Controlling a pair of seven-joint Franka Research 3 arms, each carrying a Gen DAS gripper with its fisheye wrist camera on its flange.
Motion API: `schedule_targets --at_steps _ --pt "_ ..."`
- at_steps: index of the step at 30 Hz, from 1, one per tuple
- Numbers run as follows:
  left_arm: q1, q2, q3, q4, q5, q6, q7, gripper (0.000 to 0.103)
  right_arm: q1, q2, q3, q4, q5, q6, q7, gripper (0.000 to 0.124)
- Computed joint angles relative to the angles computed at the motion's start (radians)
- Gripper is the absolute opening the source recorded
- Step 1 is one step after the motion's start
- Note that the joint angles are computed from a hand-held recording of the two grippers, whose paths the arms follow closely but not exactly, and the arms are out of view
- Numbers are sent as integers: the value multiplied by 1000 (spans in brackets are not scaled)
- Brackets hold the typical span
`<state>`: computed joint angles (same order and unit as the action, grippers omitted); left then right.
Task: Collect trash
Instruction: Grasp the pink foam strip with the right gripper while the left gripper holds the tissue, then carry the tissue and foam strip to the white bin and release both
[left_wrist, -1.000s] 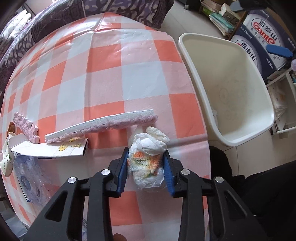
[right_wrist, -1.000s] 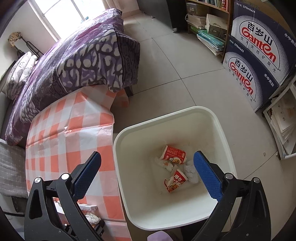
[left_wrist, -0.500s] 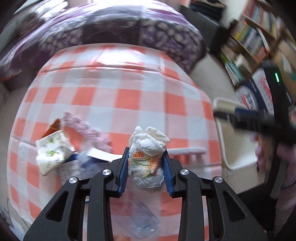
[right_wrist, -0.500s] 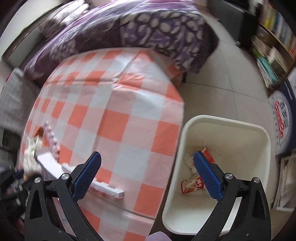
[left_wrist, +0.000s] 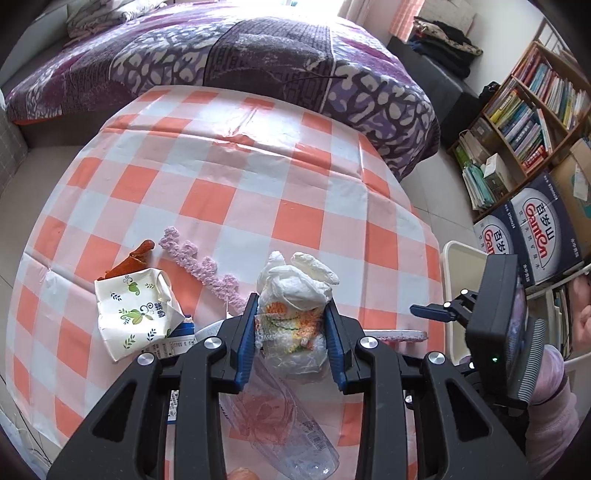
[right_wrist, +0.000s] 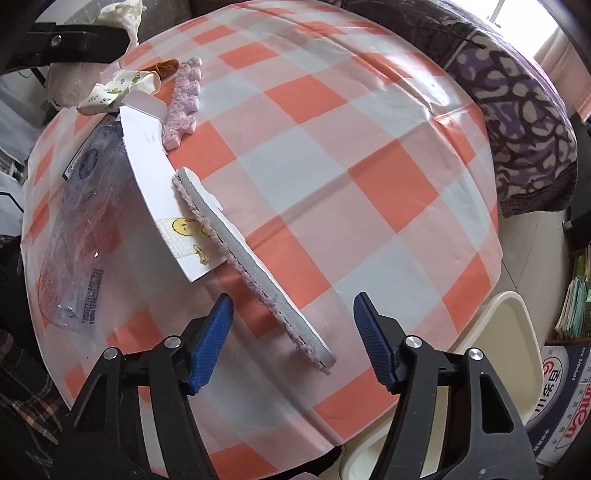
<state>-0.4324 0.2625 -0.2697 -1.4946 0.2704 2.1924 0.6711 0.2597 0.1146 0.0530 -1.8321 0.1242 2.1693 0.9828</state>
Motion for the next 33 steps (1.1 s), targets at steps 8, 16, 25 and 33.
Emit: schedule_targets --at_steps 8,16,25,33 --pt "12 16 11 1 0 18 -17 33 12 73 -3 90 17 -7 120 10" --pt "-6 48 42 30 93 19 -122 33 14 125 -12 174 78 92 385 10" --pt "-118 116 100 161 399 -126 -332 33 17 48 -9 64 74 389 494 10" --pt "-201 179 120 271 562 -227 -393 33 30 -7 -24 -14 -55 566 613 10"
